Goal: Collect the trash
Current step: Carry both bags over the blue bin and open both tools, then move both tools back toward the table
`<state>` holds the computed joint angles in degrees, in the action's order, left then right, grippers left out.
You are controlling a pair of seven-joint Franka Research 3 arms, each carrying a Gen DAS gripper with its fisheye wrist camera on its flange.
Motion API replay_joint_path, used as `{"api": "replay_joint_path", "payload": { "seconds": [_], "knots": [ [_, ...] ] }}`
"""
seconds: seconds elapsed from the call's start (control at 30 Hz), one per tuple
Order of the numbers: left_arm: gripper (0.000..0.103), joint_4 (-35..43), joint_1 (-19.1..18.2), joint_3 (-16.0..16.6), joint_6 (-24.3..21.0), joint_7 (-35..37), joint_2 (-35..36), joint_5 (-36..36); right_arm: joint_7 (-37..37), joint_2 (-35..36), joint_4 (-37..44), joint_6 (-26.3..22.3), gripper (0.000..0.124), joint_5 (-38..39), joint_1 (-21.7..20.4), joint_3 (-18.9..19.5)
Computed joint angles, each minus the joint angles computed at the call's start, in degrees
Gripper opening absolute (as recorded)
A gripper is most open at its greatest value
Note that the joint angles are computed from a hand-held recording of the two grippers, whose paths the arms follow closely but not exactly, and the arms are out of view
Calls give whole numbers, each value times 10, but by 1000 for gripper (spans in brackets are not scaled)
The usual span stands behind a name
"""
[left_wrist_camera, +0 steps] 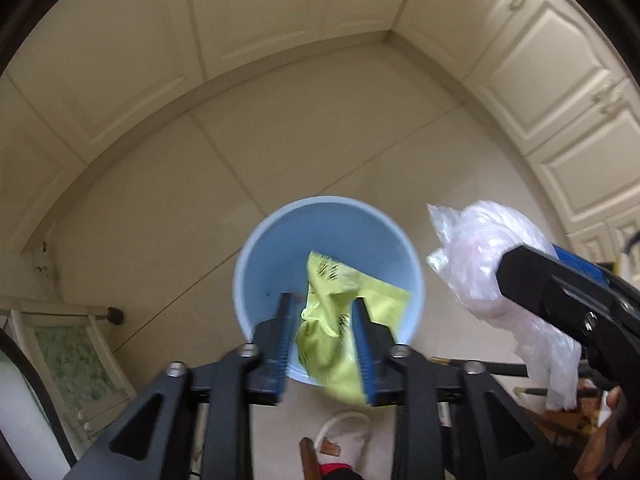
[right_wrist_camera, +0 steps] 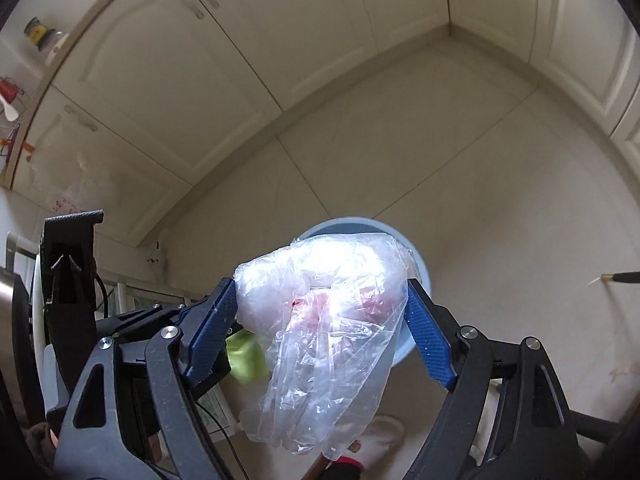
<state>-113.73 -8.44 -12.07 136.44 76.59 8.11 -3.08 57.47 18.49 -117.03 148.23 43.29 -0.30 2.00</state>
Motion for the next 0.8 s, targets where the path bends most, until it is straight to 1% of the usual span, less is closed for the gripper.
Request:
{"api": "replay_joint_path", "payload": {
  "seconds": [0.03,0.07,0.1,0.2,0.27,0.33,0.4,0.5,0.57,0.67,0.73,0.77,0.8],
  "knots": [
    [40,-1,0,1,3,-8,3,-2,3,11,10,-9,82,0,-1,0],
    [47,10,-2,0,-3,-20,9,-4,6,22,20,-16,83,1,-3,1],
    [50,9,-3,-1,-3,-29,10,-5,9,29,28,-21,86,-1,-4,1],
    [51,-1,-4,0,-4,-53,1,0,-6,39,36,-32,88,16,-15,10],
    [51,18,-1,6,-28,-63,2,14,-11,37,33,-27,91,25,-15,12],
    [52,24,-1,8,-37,-84,-4,25,-25,30,27,-25,95,36,-17,16],
    [52,37,-6,8,-53,-111,-14,46,-32,20,20,-23,99,42,-15,15],
    [52,28,-13,7,-57,-142,-49,72,-47,-15,-1,-22,99,45,-12,12],
    [52,9,-17,5,-47,-161,-90,86,-38,-44,-22,3,99,32,4,5],
    [52,-7,-24,0,-28,-189,-142,114,-38,-109,-68,50,100,19,22,-2],
    [54,-14,-30,-6,-10,-209,-177,135,-41,-173,-112,95,100,9,36,-8],
    [57,-15,-34,-10,2,-217,-195,145,-44,-200,-129,111,101,4,42,-11],
    [58,-16,-38,-14,16,-224,-210,156,-37,-239,-154,136,103,-13,49,-13]
  ]
}}
